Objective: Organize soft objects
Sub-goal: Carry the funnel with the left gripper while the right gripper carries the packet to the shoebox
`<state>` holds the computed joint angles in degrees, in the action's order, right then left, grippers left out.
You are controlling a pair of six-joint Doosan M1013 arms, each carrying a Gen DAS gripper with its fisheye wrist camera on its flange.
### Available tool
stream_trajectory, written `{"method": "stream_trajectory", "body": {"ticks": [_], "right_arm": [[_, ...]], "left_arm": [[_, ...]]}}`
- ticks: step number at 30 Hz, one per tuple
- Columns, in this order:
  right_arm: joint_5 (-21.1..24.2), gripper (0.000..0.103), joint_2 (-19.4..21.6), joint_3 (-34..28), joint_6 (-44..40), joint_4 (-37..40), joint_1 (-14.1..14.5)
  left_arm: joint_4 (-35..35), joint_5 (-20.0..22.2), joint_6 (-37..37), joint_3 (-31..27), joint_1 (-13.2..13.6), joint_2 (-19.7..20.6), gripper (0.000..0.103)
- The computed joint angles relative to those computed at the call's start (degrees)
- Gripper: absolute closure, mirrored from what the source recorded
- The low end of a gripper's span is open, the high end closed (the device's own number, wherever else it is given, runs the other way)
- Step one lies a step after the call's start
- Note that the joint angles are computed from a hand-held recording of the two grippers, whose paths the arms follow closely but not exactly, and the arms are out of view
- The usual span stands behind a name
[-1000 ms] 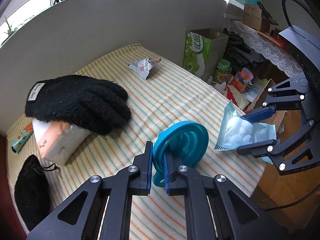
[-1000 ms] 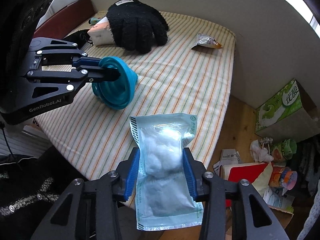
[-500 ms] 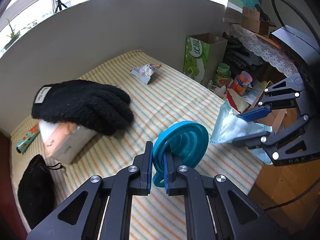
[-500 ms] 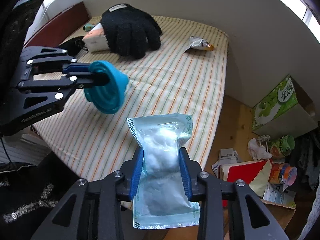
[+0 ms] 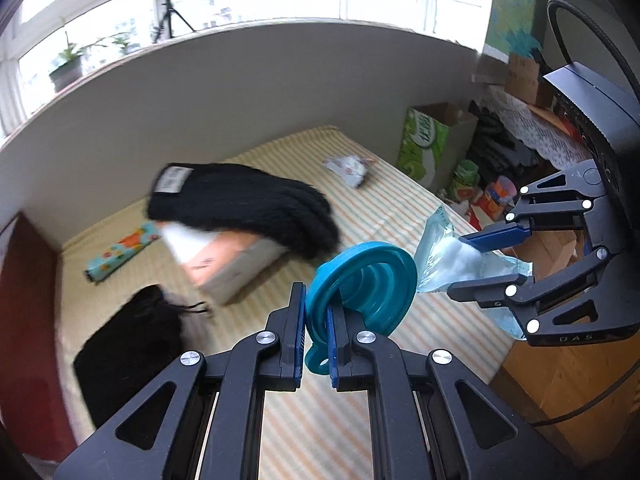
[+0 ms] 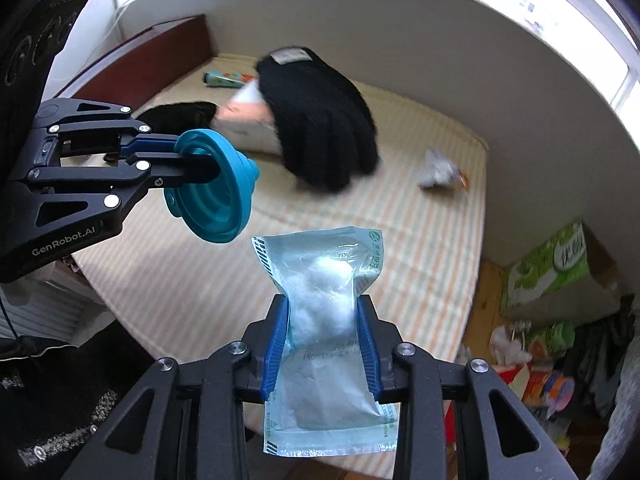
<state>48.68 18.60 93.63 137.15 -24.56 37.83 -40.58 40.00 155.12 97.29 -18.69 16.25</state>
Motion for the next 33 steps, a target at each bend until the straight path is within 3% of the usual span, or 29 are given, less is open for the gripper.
{"method": "stream_trajectory", "body": {"ticks": [8,14,21,28,33], "right_arm": [[0.86,0.072,3.44,-8.07,-6.10,-0.82,1.17],[-0.87,0.072,6.67,-15.53,-12.13,1.26,1.27],[-2.28,0.072,11.63,-25.97,-19.93,5.07,1.19],[0.54,0.072,19.52,-40.41,-27.66,9.96,1.25],[6.84,0.072,28.06,-55.79,-33.03,13.24,1.22]], "left_arm": [[-2.98,-1.01,0.98,-1.08,4.81,-1.00,0.095],[-4.18,-1.95,-0.09,-2.91,9.43,-1.26,0.095],[-3.25,-5.82,-2.69,-5.38,14.49,-0.60,0.095],[0.92,-8.07,-9.65,-9.04,18.09,1.83,0.095],[4.79,-9.13,-14.52,-11.23,19.85,3.54,0.095]]}}
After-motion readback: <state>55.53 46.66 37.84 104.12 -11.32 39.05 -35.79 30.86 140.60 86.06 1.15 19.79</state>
